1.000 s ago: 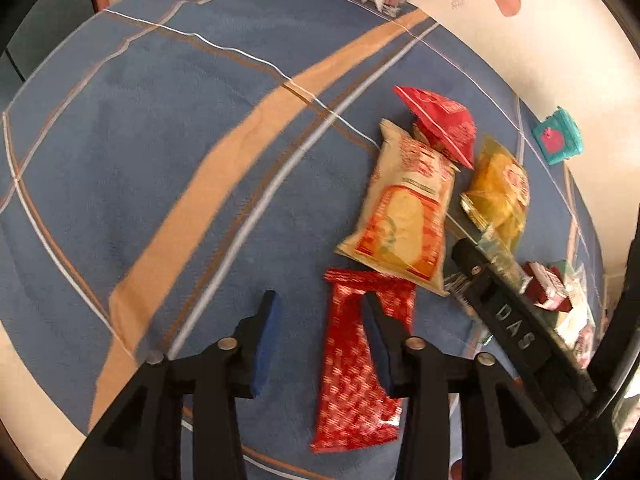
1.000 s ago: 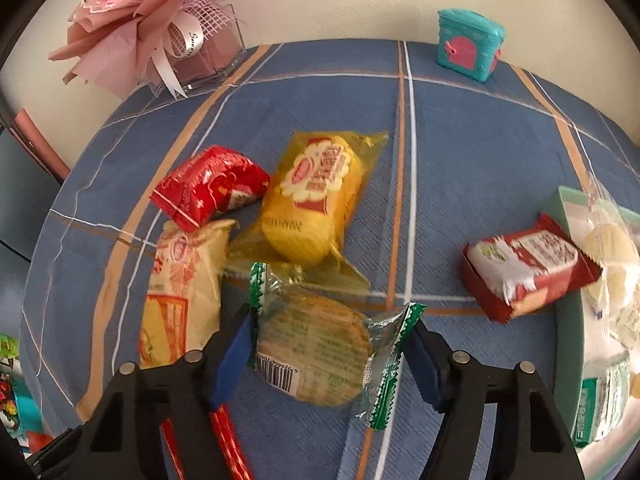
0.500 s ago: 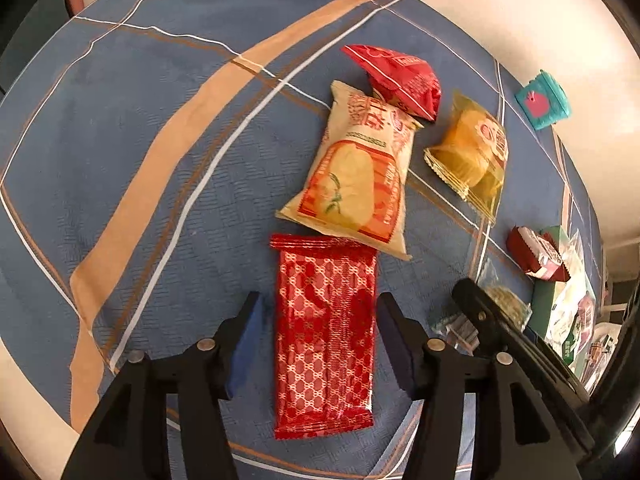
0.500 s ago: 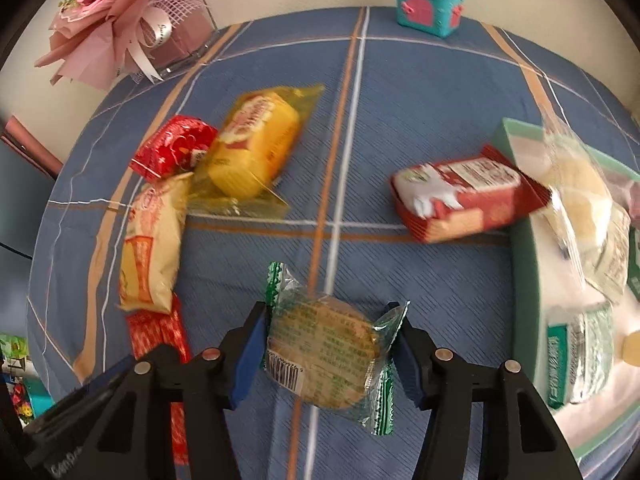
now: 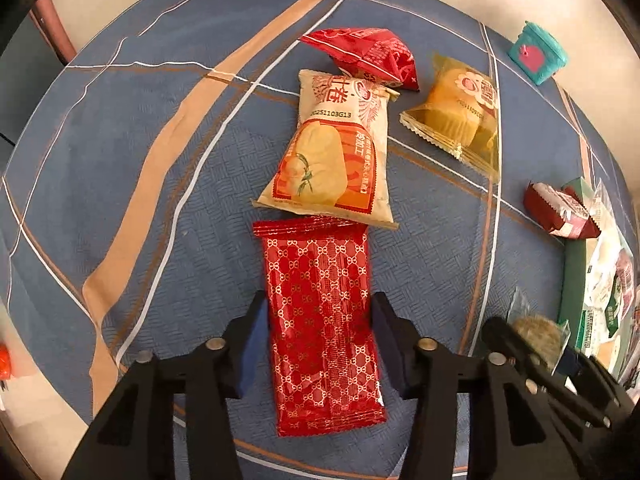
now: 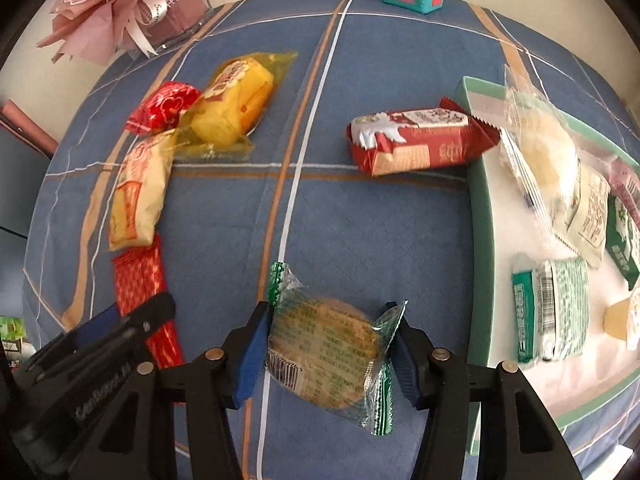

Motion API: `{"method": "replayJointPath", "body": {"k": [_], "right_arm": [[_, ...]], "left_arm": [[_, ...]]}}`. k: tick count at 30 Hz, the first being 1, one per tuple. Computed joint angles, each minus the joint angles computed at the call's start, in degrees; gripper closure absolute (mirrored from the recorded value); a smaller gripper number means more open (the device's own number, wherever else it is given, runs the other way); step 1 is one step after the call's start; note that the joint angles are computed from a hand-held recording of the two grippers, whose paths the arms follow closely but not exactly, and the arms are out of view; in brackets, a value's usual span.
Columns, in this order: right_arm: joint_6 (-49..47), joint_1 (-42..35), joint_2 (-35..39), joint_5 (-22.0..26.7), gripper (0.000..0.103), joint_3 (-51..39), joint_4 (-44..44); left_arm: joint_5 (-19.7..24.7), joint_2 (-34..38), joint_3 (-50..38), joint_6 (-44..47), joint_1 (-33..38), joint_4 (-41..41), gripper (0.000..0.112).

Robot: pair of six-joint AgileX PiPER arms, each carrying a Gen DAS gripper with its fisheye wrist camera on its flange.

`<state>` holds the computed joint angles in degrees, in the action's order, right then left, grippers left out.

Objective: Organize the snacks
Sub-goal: 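Lift the red pack and round biscuit toward the tray with both grippers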

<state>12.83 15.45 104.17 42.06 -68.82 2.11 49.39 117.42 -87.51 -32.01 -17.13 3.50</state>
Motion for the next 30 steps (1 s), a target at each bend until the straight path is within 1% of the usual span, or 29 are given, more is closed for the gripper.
{"method": "replayJointPath", "body": {"k": [2,5,8,10,11,14,15,16,17,22,23,24,25,26,27,28,30], "right_arm": [[-0.7,-0.1,-1.1,-0.2,0.045,1.1,1.0],[-3.4,-1.6,-4.2,-0.4,0.045,3.4,3.5],[-5.4,-3.2,-7.4,-0.4,0.045,5.8,5.4],[-5.8,-3.8,-8.3,0.0,0.045,5.7,6.3],[-5.1,-3.7,-8.4,0.6,0.045,4.7,6.2],[-5.9,-5.3,-10.9,0.7,0.045,6.2,6.7],[-6.4,-6.3,-12.1,1.7,0.045,6.1,6.8],[-7.1,-7.2,-11.8,2.4,0.045,4.9,7.2],[-8.0,-8.5,-12.7,2.6,0.045,5.2,7.8],[-11.6,-14.9,-15.1,4.3,0.045,5.3,10.1],[-12.8,-16.9,-15.6,4.7,0.045,5.4,11.2],[-12.5,-17.3,-14.9,4.6,0.045,4.6,11.4],[-13.6,-19.4,-15.1,4.9,0.045,4.6,12.4],[-12.6,-19.2,-14.0,4.8,0.045,3.5,12.3],[-13.0,-20.7,-13.9,5.0,0.045,3.1,12.6],[-11.9,-21.0,-13.1,4.3,0.045,2.8,12.2],[-11.8,-23.5,-12.3,4.5,0.045,1.6,12.2]], "left_arm": [[-1.8,-0.9,1.6,0.0,0.3,-1.3,0.067],[-4.4,-2.7,4.6,0.8,1.2,-4.7,0.068],[-6.2,-4.3,6.6,2.2,1.4,-8.3,0.068],[-7.5,-5.3,7.9,2.7,1.1,-10.2,0.068],[-8.2,-6.0,8.6,2.7,0.7,-10.9,0.068],[-9.8,-8.2,10.6,2.1,-0.4,-11.1,0.068],[-10.1,-8.6,10.6,0.9,-1.3,-10.4,0.068],[-10.3,-9.2,10.7,0.3,-2.0,-9.9,0.068],[-10.5,-9.6,10.8,1.4,-1.6,-10.5,0.068],[-11.2,-11.5,10.1,-1.6,-5.1,-8.6,0.068],[-11.2,-10.7,9.1,-1.6,-5.3,-8.4,0.068],[-11.7,-10.8,9.2,-1.2,-5.4,-8.4,0.068],[-11.8,-10.9,8.7,-1.4,-6.2,-8.3,0.068],[-11.3,-10.7,7.7,0.7,-4.9,-9.3,0.068],[-11.5,-10.6,7.5,1.1,-5.2,-9.3,0.068],[-11.7,-10.1,6.8,0.6,-6.0,-8.8,0.068],[-11.3,-9.4,4.8,-0.6,-8.1,-7.2,0.068]]}}
